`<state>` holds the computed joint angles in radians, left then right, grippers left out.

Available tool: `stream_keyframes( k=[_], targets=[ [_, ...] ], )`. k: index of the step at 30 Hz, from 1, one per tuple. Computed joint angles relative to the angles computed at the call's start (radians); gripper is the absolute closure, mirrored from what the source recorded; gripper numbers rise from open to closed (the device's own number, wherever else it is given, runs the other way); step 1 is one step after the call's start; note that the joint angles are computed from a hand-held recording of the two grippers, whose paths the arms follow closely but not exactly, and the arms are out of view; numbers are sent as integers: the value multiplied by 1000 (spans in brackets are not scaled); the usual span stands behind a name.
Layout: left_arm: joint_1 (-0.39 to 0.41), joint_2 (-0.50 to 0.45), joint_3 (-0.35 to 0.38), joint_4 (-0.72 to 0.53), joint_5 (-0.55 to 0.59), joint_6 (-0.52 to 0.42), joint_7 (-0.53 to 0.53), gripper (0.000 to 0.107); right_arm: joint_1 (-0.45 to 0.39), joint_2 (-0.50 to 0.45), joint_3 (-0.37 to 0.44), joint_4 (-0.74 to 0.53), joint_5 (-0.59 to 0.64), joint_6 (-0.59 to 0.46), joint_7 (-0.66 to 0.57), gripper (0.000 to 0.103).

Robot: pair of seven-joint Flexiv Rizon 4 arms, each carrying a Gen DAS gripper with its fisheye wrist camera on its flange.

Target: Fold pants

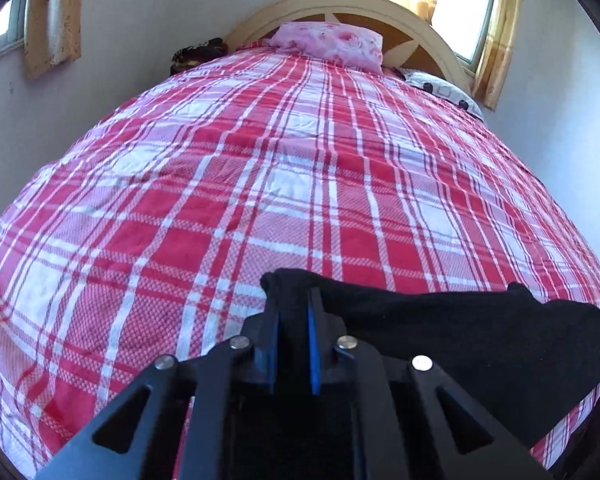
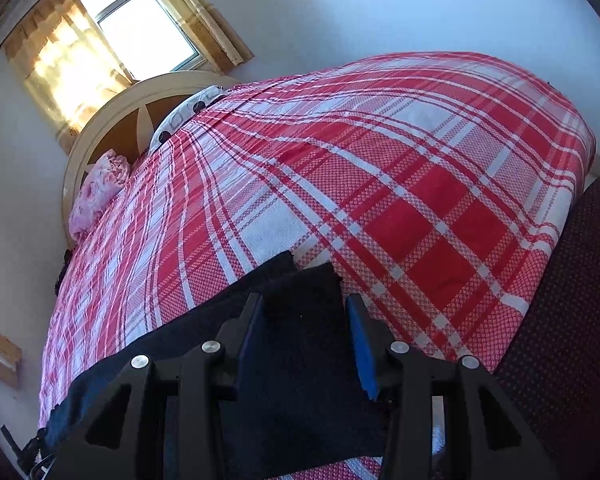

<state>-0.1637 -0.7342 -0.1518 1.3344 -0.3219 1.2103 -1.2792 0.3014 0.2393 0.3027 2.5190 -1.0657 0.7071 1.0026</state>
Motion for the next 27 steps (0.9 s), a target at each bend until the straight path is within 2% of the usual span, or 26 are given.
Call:
stream_keyframes(
  k=[2,5,9,12,15,18,20,23,25,27],
  targets=[
    [7,2,-1,10,-9,17,-10,94,5,-3,5,-12,-1,-19,-24,59],
    [38,2,-40,29,-50,29,-5,94,6,3,4,-10,-17,-18,-24,59],
    [30,8,-32,37,-47,40,-1,94,9,14,12,-1,4,-30,-10,59],
    [53,12,-65,44,-72,35,25,94,20,26,29,0,30,-62,-8,59],
    [25,4,-24,23,-41,8,20,92,27,35,30,11,49,-57,-10,59],
    [-13,11,31,15,15,18,1,79,22,34,28,22,33,-38,31,59],
    [-43,18,81,16,58,37,-40,65,24,24,28,13,12,-35,32,59],
    [-44,30,84,34,91,58,-44,65,46,0,36,-28,74,-106,-73,59],
    [-37,28,74,34,97,52,-40,65,44,15,32,-21,89,-125,-80,59],
    [-34,19,72,28,97,44,-46,65,16,42,-4,23,41,-37,-62,59]
  ],
)
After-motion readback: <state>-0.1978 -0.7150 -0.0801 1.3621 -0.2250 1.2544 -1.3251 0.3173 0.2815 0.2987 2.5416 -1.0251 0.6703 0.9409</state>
